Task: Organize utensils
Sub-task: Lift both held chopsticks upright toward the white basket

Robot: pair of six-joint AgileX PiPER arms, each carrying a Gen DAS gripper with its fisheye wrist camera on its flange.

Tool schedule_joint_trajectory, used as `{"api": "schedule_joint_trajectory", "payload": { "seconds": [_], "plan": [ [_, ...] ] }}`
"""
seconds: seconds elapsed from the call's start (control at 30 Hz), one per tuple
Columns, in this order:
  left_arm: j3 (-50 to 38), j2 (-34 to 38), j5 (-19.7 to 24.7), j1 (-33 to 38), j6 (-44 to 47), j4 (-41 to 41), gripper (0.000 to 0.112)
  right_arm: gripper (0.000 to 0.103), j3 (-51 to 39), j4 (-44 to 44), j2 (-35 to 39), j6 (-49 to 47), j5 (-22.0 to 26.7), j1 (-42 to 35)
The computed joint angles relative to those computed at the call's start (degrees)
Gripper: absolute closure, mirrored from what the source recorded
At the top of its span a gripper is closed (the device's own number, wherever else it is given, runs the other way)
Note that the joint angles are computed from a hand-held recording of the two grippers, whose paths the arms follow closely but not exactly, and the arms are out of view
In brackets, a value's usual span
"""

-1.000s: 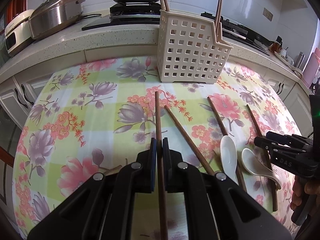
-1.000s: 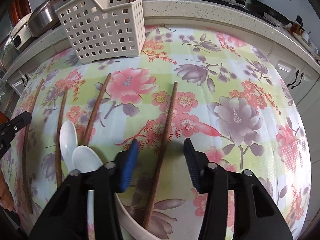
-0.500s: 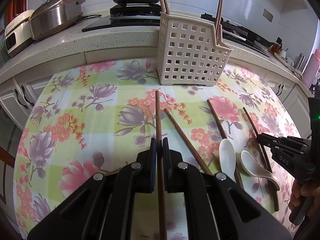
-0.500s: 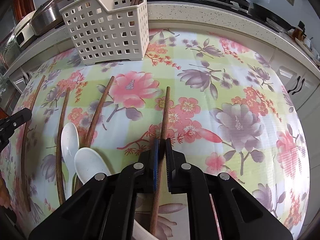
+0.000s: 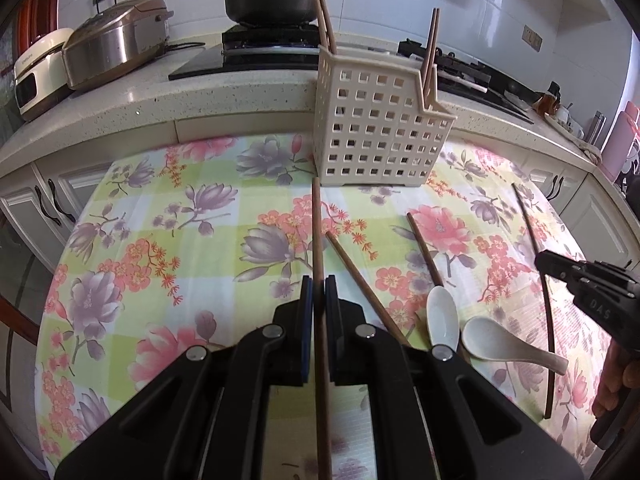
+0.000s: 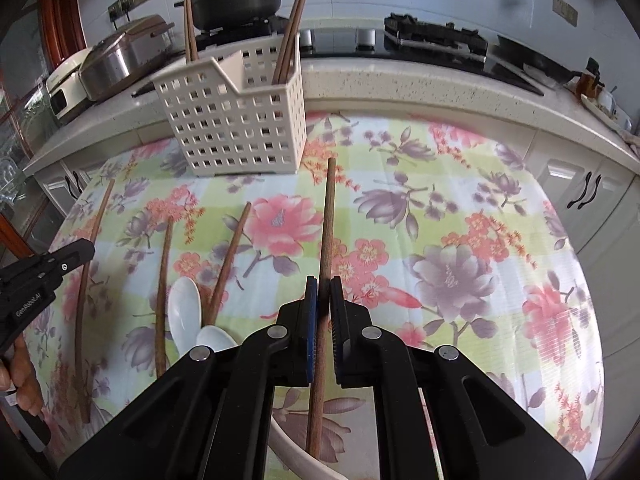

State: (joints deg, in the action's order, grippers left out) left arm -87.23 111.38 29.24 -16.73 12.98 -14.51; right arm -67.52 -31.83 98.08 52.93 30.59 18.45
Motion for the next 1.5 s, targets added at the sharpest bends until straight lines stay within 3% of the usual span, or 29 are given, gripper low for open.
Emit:
{"api": "schedule_joint_trajectory", "payload": {
  "seconds": [0.5, 1.5],
  "plan": [
    [2.2, -5.1, -2.1, 0.4, 4.2, -4.7, 0.106, 0.096, 0.9, -7.3, -7.0, 5.9, 1.9, 2.5],
    [1.4, -10.8, -3.8, -0.5, 5.4, -7.1, 0.106, 0.096, 0.6, -9.4, -10.1, 6.6, 2.3, 3.9]
  ]
}}
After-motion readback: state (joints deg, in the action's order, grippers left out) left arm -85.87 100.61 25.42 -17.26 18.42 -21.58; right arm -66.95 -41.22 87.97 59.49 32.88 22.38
